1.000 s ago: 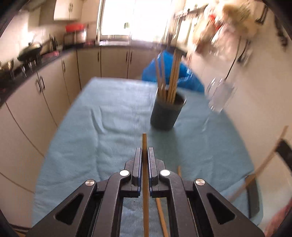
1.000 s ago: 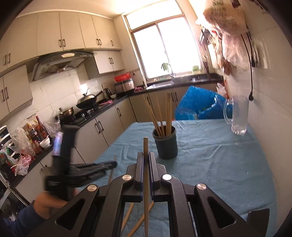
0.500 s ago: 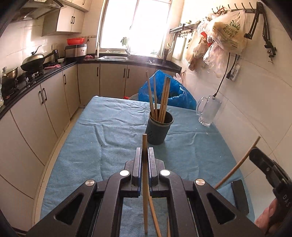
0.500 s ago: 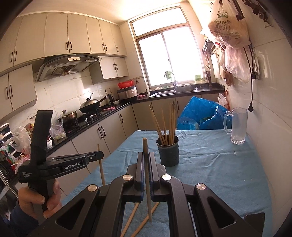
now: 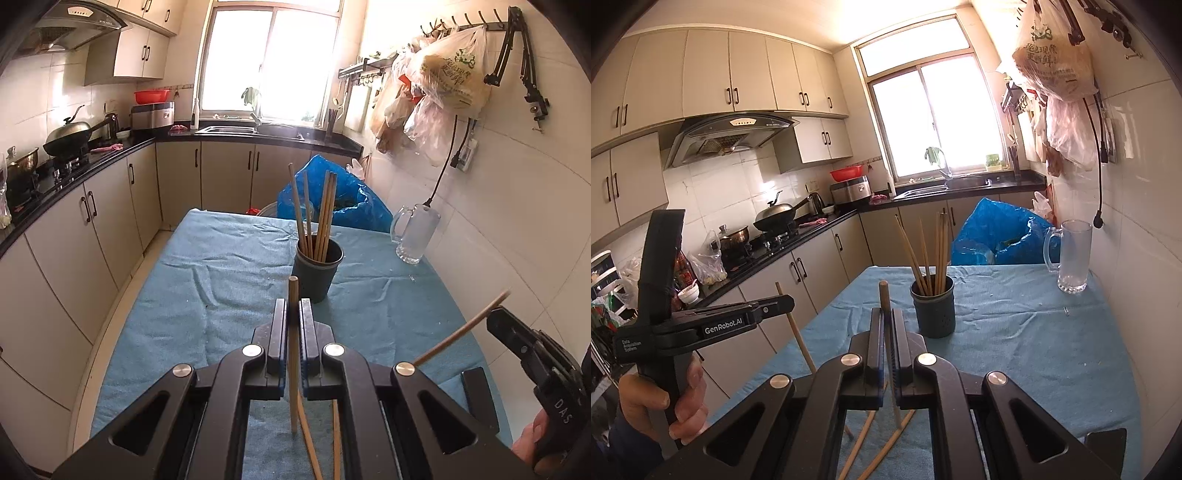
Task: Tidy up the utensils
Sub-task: 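Lift the left tool's chopstick upright toward the holder while the right tool carries its own, then hold the left tool's chopstick above the holder while the right tool approaches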
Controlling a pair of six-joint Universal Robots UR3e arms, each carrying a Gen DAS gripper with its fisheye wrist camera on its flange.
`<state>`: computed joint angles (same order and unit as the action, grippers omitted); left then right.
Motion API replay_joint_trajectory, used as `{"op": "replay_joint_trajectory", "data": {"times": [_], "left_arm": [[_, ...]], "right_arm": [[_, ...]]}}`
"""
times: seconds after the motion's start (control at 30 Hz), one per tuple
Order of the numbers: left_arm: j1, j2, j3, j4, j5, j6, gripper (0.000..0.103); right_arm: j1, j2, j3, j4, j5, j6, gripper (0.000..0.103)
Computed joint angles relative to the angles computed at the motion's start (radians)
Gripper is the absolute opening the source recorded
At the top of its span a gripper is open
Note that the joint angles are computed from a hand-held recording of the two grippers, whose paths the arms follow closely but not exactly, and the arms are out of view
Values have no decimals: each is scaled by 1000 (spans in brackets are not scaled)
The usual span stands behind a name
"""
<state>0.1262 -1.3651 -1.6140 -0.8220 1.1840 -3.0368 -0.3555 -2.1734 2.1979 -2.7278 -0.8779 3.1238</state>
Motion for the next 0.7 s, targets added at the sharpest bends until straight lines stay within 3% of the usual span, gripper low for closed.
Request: {"op": "replay_joint_trajectory", "data": {"times": [0.37, 0.5, 0.57, 0.6, 0.67, 0.7], "left_arm": [[-48, -58, 102, -17, 27, -7, 5], [-62, -76, 109, -20, 38, -7, 5], [-61, -76, 106, -20, 33, -4, 5], [-58, -73, 103, -21, 27, 0, 5], [-54, -68, 98, -20, 21, 4, 5], [-49, -66, 95, -20, 14, 5, 5]], "right_arm": [[-18, 40, -40, 22, 27, -3, 1], [-99, 24, -51, 147, 99, -21, 2], [-159, 29, -84, 302, 150, -85, 3], [-176, 56, -130, 422, 149, -172, 11], [-133, 141, -221, 575, 52, -318, 27], [-102, 194, -261, 638, 8, -413, 27]]}}
